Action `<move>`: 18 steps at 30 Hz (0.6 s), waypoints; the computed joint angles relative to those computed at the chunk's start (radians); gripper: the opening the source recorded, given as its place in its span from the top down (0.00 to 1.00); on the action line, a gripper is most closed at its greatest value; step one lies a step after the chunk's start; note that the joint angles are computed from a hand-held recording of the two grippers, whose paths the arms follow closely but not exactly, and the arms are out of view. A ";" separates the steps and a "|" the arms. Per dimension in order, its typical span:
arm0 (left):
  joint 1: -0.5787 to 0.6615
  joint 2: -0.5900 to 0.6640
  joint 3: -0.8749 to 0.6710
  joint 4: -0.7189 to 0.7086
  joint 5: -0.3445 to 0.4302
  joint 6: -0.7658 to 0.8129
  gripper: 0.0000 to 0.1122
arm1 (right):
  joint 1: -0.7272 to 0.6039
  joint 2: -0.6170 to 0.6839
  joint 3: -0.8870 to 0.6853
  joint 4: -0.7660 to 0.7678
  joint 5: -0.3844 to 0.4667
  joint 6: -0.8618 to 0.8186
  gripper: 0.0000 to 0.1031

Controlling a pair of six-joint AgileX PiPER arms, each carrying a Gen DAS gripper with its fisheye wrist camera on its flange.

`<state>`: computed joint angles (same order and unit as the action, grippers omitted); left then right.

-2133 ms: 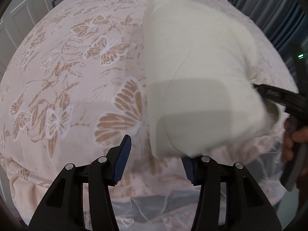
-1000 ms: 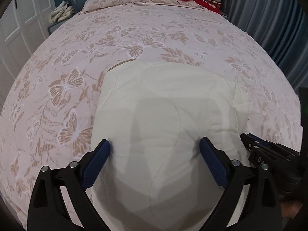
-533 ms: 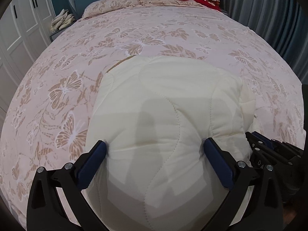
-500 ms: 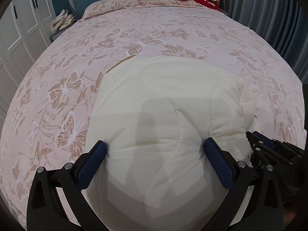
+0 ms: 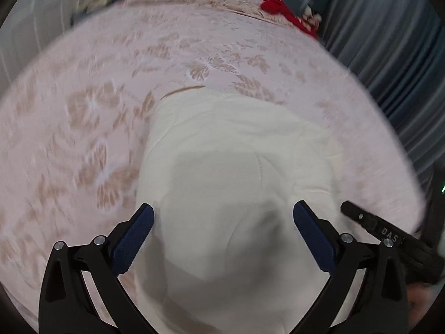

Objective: Fold large clothes

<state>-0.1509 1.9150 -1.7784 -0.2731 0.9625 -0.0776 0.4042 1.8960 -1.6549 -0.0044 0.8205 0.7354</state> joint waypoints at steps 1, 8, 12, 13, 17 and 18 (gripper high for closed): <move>0.047 -0.014 0.019 -0.075 0.021 0.037 0.13 | -0.006 -0.029 0.032 0.024 -0.011 -0.016 0.48; 0.231 -0.013 0.131 -0.316 0.142 0.127 0.13 | -0.066 -0.157 0.264 0.368 -0.084 -0.208 0.40; 0.226 -0.048 0.194 -0.334 0.139 0.156 0.13 | -0.027 -0.199 0.297 0.329 -0.113 -0.136 0.40; 0.217 -0.054 0.201 -0.332 0.136 0.159 0.13 | -0.020 -0.205 0.290 0.309 -0.107 -0.123 0.40; 0.172 -0.074 0.207 -0.283 0.113 0.141 0.13 | 0.032 -0.223 0.240 0.243 -0.067 -0.131 0.40; 0.168 -0.078 0.208 -0.274 0.109 0.137 0.13 | 0.043 -0.206 0.220 0.256 -0.046 -0.159 0.42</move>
<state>0.0166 1.8371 -1.5704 -0.5472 1.0710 0.0593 0.4476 1.6905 -1.4348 0.2515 0.7744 0.5764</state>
